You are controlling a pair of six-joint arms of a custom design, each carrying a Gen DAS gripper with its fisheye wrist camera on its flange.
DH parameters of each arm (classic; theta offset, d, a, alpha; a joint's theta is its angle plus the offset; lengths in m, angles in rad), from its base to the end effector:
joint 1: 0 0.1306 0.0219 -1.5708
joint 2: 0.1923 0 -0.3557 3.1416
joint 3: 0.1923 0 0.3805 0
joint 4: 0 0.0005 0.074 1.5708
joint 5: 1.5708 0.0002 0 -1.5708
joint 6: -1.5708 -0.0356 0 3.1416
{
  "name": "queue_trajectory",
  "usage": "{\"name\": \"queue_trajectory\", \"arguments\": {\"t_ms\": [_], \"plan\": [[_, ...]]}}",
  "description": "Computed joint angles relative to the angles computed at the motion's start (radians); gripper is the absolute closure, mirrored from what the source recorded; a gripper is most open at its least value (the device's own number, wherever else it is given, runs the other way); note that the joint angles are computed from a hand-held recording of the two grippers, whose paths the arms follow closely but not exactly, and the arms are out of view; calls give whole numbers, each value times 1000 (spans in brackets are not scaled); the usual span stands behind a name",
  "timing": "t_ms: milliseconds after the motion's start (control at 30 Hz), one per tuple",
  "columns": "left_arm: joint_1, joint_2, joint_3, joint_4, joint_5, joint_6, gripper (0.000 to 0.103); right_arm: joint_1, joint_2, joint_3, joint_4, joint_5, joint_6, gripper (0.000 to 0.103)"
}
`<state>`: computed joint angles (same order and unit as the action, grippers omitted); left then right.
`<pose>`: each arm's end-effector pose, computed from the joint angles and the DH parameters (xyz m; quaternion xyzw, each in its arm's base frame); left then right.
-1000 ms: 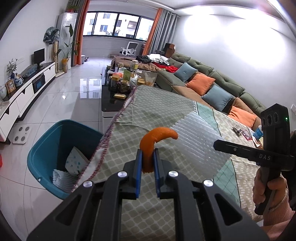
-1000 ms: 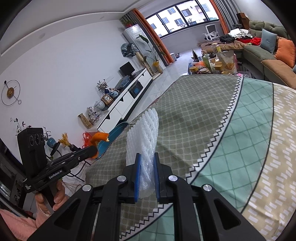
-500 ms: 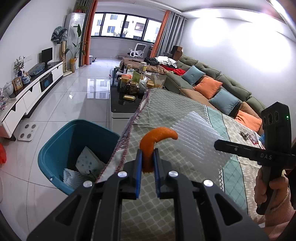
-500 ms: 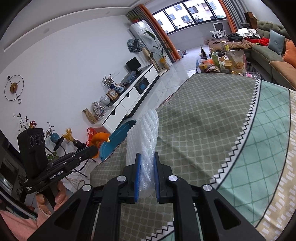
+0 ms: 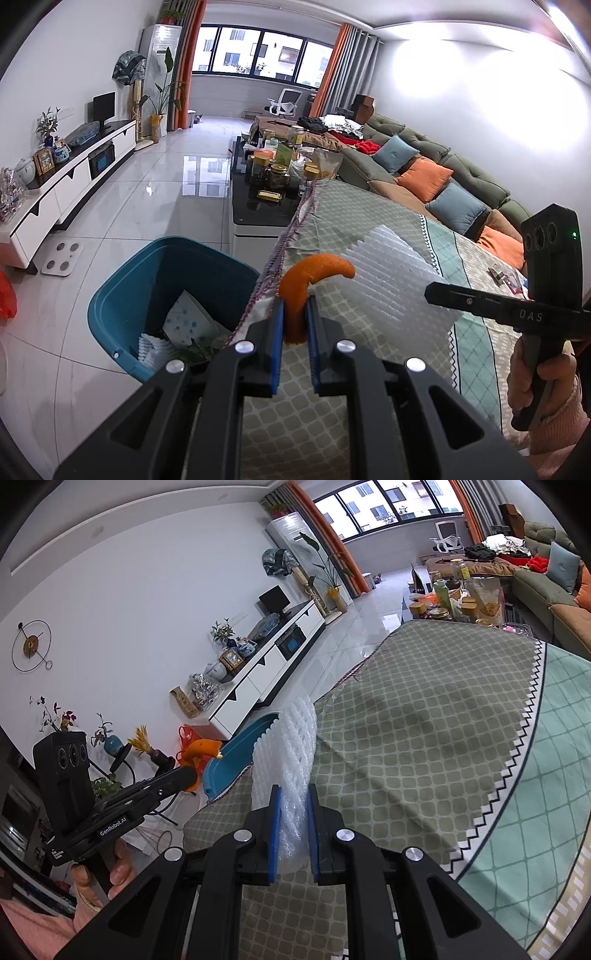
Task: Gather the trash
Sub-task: 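Carry the orange foam piece and white foam sheet toward the teal bin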
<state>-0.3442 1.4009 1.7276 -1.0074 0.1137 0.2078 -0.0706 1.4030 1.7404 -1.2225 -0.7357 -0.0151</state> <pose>0.4457 -0.1646 0.5393 0.0858 0.8974 -0.1665 0.3996 0.4536 -0.0086 0.5343 -0.0831 0.8832 0.3298 0.3230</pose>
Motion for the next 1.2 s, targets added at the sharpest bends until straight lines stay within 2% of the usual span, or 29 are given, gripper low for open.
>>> {"name": "queue_trajectory", "arguments": {"t_ms": [1200], "plan": [[18, -18, -16, 8, -27, 25, 90, 60, 51, 74, -7, 13, -14, 90]]}}
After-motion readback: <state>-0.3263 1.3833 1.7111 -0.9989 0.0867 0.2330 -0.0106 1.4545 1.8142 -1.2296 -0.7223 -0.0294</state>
